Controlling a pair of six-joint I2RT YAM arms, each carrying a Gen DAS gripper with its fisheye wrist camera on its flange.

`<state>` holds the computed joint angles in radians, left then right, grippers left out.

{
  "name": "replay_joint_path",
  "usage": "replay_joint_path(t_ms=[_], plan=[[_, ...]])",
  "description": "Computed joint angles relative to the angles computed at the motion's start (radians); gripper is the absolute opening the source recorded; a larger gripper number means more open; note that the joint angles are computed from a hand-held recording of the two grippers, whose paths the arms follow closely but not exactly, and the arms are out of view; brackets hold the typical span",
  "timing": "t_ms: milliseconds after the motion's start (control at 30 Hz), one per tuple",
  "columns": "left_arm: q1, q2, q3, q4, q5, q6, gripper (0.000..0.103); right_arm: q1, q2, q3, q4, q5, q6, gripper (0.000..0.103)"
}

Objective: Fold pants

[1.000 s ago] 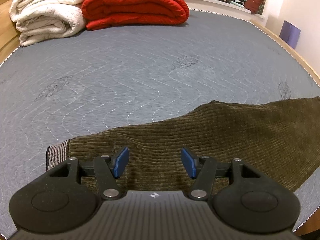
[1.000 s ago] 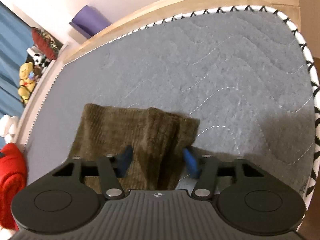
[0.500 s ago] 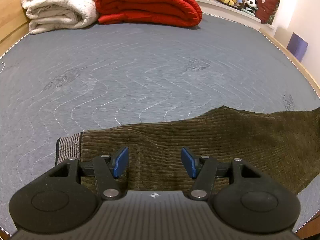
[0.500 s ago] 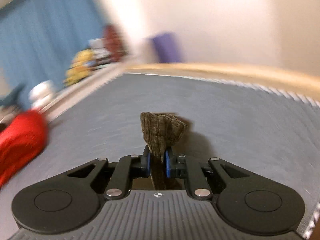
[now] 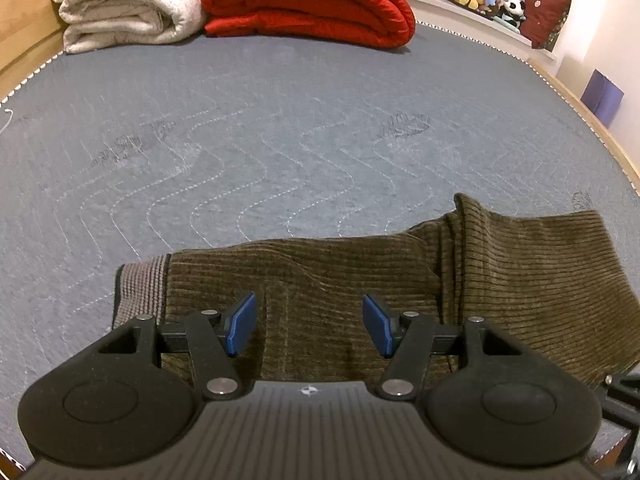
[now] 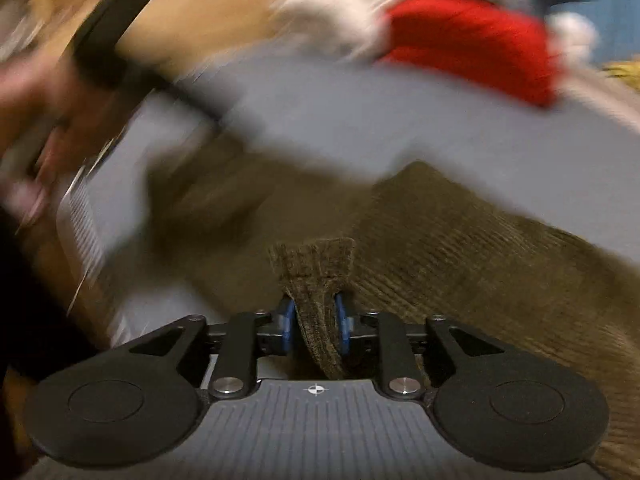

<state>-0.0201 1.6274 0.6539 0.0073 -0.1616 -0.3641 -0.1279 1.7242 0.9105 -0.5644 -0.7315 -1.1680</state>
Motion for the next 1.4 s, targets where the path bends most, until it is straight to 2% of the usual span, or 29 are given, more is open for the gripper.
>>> replay_joint_path(t_ms=[33, 67, 133, 233, 333, 400, 467, 500, 533, 633, 667, 767, 800, 867, 900, 933, 967, 1033, 1133, 1200, 1267, 1333, 1400], plan=[[0.002, 0.004, 0.005, -0.002, 0.009, 0.0, 0.065, 0.01, -0.028, -0.04, 0.022, 0.018, -0.031, 0.041], [0.001, 0.007, 0.007, 0.0, 0.014, -0.002, 0.065, -0.001, -0.036, -0.043, -0.014, -0.002, -0.089, 0.044], [-0.003, 0.019, 0.015, 0.004, 0.03, -0.006, 0.065, -0.039, -0.012, 0.029, -0.157, -0.049, -0.169, 0.045], [-0.005, 0.048, 0.028, 0.02, 0.082, -0.029, 0.065, -0.096, 0.023, 0.133, -0.256, -0.109, -0.156, 0.046], [-0.019, 0.092, 0.056, 0.038, 0.134, -0.06, 0.065, -0.148, 0.044, 0.184, -0.201, -0.12, -0.09, 0.046], [-0.037, 0.121, 0.071, 0.063, 0.157, -0.073, 0.065, -0.165, 0.055, 0.193, -0.085, -0.047, 0.025, 0.046], [-0.057, 0.144, 0.08, 0.1, 0.201, -0.081, 0.064, -0.163, 0.076, 0.179, 0.014, 0.088, 0.116, 0.046], [-0.066, 0.155, 0.085, 0.117, 0.23, -0.08, 0.063, -0.159, 0.122, 0.22, -0.009, 0.19, 0.128, 0.046], [-0.075, 0.167, 0.091, 0.133, 0.266, -0.072, 0.063, -0.161, 0.167, 0.266, -0.063, 0.237, 0.119, 0.046], [-0.117, 0.199, 0.111, 0.163, 0.377, -0.012, 0.063, -0.226, 0.226, 0.413, -0.248, 0.145, 0.099, 0.046], [-0.132, 0.205, 0.116, 0.166, 0.399, 0.01, 0.063, -0.264, 0.237, 0.467, -0.301, 0.076, 0.092, 0.046], [-0.18, 0.238, 0.144, 0.12, 0.465, 0.097, 0.058, -0.342, 0.248, 0.555, -0.344, -0.034, 0.128, 0.046], [-0.199, 0.264, 0.178, 0.051, 0.455, 0.144, 0.056, -0.353, 0.249, 0.563, -0.319, -0.032, 0.158, 0.046], [-0.223, 0.326, 0.239, -0.073, 0.417, 0.202, 0.055, -0.36, 0.269, 0.575, -0.274, 0.047, 0.192, 0.044], [-0.22, 0.341, 0.243, -0.081, 0.429, 0.217, 0.055, -0.354, 0.284, 0.569, -0.236, 0.145, 0.214, 0.031], [-0.216, 0.339, 0.245, -0.084, 0.437, 0.222, 0.055, -0.35, 0.307, 0.569, -0.217, 0.228, 0.224, 0.023], [-0.209, 0.337, 0.253, -0.097, 0.448, 0.219, 0.055, -0.359, 0.341, 0.583, -0.222, 0.271, 0.22, 0.023], [-0.174, 0.324, 0.252, -0.083, 0.468, 0.168, 0.054, -0.377, 0.354, 0.6, -0.244, 0.248, 0.197, 0.023], [-0.116, 0.299, 0.212, 0.055, 0.435, 0.036, 0.058, -0.397, 0.343, 0.616, -0.279, 0.237, 0.187, 0.023], [-0.088, 0.304, 0.2, 0.126, 0.385, -0.044, 0.063, -0.383, 0.333, 0.578, -0.247, 0.206, 0.224, 0.023], [-0.063, 0.329, 0.2, 0.191, 0.365, -0.1, 0.067, -0.392, 0.345, 0.6, -0.256, 0.157, 0.28, 0.029], [-0.057, 0.376, 0.227, 0.234, 0.337, -0.138, 0.071, -0.388, 0.328, 0.564, -0.183, 0.151, 0.345, 0.043], [-0.047, 0.435, 0.269, 0.255, 0.334, -0.141, 0.073, -0.381, 0.326, 0.544, -0.134, 0.188, 0.378, 0.063]])
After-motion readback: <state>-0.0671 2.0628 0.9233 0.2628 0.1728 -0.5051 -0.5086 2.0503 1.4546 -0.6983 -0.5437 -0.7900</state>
